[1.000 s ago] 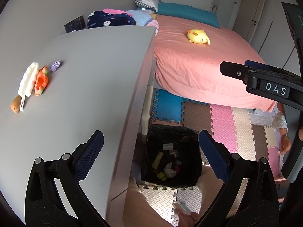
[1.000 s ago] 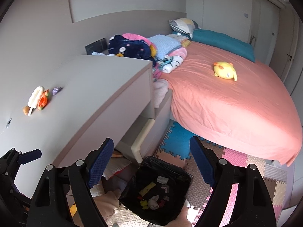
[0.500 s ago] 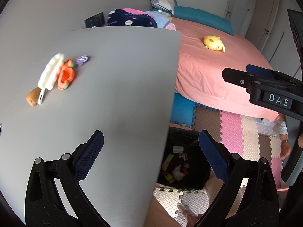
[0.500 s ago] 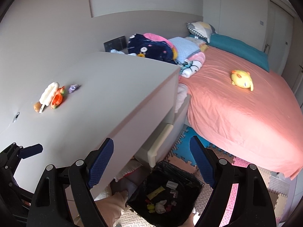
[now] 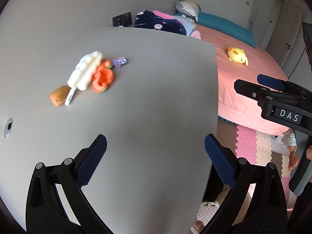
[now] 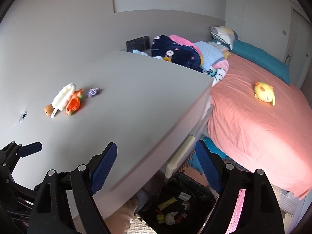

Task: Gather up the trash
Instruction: 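Move both tools back up over the desk toys, then grasp the brown bread toy with the left tool while the right grasps the purple bow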

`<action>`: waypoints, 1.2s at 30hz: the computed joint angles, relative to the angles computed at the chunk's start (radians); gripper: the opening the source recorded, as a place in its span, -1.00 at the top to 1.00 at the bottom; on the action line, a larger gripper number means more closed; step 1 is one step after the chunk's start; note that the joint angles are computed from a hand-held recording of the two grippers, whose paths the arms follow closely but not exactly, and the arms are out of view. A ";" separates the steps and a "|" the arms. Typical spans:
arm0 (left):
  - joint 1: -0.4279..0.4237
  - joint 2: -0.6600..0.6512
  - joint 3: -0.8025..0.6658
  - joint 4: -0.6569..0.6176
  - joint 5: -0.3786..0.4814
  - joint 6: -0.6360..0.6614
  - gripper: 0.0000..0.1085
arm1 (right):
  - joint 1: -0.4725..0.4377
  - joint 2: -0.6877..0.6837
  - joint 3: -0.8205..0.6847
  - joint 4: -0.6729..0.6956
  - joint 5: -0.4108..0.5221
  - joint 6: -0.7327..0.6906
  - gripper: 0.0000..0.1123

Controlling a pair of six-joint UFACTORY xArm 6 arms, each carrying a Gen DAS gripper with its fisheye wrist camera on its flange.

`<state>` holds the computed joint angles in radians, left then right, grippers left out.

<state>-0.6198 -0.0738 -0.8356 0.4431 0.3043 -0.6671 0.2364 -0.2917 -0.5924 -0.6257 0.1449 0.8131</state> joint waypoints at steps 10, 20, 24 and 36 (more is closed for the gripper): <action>0.081 -0.028 0.025 -0.025 -0.003 0.031 -0.78 | 0.052 0.115 -0.115 0.028 0.010 -0.026 -0.47; 0.168 -0.027 0.036 -0.060 -0.013 0.067 -0.78 | 0.106 0.243 -0.243 0.076 0.029 -0.071 -0.47; 0.214 -0.027 0.048 -0.086 -0.062 0.084 -0.78 | 0.118 0.293 -0.297 0.055 0.031 -0.053 -0.47; 0.301 0.040 -0.016 -0.124 -0.069 0.124 -0.23 | 0.146 0.447 -0.455 0.227 0.042 -0.223 -0.36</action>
